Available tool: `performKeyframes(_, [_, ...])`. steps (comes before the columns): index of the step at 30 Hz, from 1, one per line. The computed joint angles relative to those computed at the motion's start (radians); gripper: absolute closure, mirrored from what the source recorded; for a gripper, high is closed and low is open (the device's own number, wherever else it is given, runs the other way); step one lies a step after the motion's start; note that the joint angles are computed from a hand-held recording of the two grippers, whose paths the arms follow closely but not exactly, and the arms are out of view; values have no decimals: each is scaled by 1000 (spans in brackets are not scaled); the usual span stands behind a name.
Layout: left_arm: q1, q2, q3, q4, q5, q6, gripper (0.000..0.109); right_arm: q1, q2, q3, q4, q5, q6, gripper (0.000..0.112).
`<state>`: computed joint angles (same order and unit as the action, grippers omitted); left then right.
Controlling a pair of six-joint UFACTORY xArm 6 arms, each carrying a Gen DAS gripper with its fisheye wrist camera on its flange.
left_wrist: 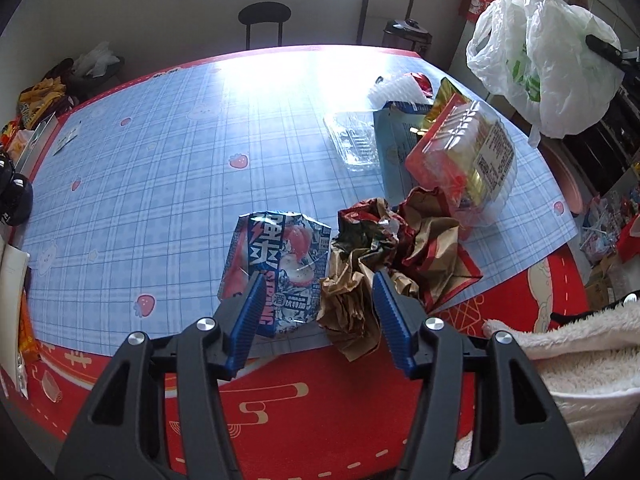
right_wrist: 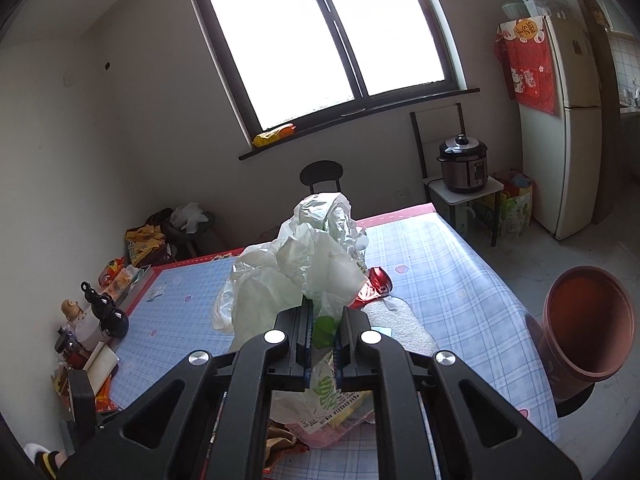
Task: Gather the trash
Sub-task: 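Grasp the brown paper bag with left tool while right tool holds white bag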
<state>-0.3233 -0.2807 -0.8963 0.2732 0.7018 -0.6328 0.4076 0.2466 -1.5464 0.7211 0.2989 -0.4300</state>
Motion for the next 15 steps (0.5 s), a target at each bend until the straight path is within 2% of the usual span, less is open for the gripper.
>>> performKeyframes(5, [-30, 40, 4, -36, -1, -33, 52, -31, -26, 27, 73, 24, -69, 103])
performKeyframes(9, [-36, 86, -14, -15, 21, -79, 55, -54, -34, 38, 108, 36, -95, 103])
performKeyframes(15, [-33, 123, -31, -52, 10, -37, 60, -73, -44, 51, 111, 25, -88, 103])
